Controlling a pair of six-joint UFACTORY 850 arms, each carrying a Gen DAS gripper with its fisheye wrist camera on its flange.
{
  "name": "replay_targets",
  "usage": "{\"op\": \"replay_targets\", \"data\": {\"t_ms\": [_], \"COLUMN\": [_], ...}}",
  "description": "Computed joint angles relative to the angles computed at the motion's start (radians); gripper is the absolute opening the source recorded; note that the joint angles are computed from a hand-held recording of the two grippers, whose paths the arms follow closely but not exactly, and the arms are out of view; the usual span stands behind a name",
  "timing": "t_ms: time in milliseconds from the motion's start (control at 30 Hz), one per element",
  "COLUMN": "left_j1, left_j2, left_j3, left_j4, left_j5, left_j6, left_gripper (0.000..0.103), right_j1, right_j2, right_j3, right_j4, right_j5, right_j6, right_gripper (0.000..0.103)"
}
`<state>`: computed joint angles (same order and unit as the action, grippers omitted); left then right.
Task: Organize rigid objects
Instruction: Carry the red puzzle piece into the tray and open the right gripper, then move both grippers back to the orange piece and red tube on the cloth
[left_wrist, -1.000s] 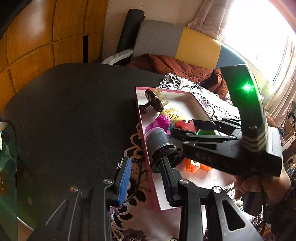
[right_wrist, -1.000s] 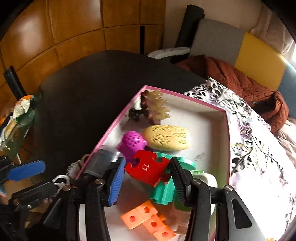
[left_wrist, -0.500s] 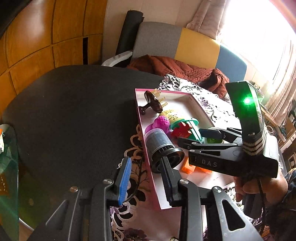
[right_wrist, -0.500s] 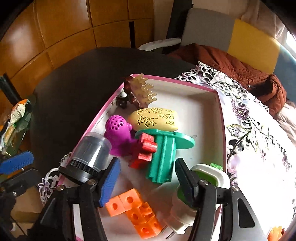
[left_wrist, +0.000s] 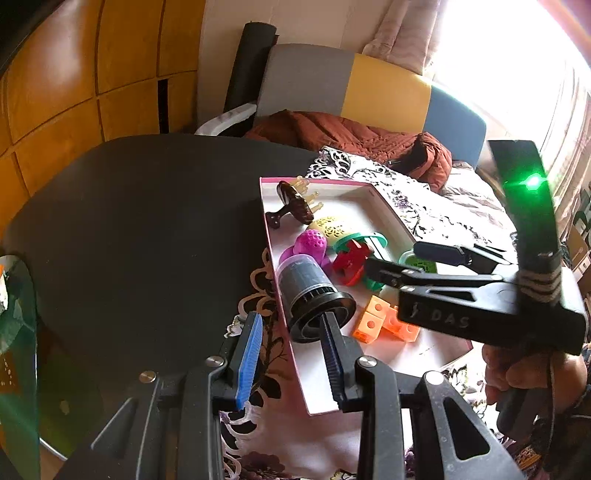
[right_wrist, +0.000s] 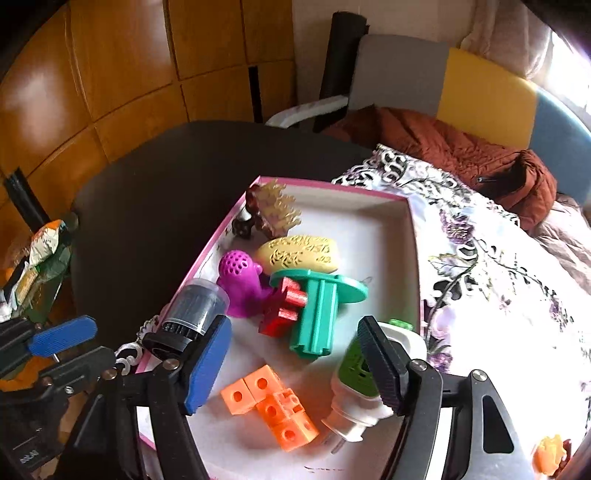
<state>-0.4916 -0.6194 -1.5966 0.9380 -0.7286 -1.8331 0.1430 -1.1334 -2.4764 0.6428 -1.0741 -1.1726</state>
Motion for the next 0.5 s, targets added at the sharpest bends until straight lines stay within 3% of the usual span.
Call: {"op": "replay_targets", "data": {"t_ms": [367,500], "left_j1": [-0.012,-0.017], "left_j2": [-0.025,-0.035], "left_j3": [-0.049,-0.072], "left_j4": [-0.012,-0.016], "left_j5": [-0.017,-0.019], "left_j6": [0.06,0.092], "left_gripper": [0.032,0.032], "right_j1": [-0.046,-0.065], "right_j2": [0.002,-0.03], "right_j3": [-0.032,-0.099], "right_j4": [0.052,0.044], "right_j5": [0.019,0.015], "right_j6": [0.022,0.044], "right_gripper": [0.078,0.078]}}
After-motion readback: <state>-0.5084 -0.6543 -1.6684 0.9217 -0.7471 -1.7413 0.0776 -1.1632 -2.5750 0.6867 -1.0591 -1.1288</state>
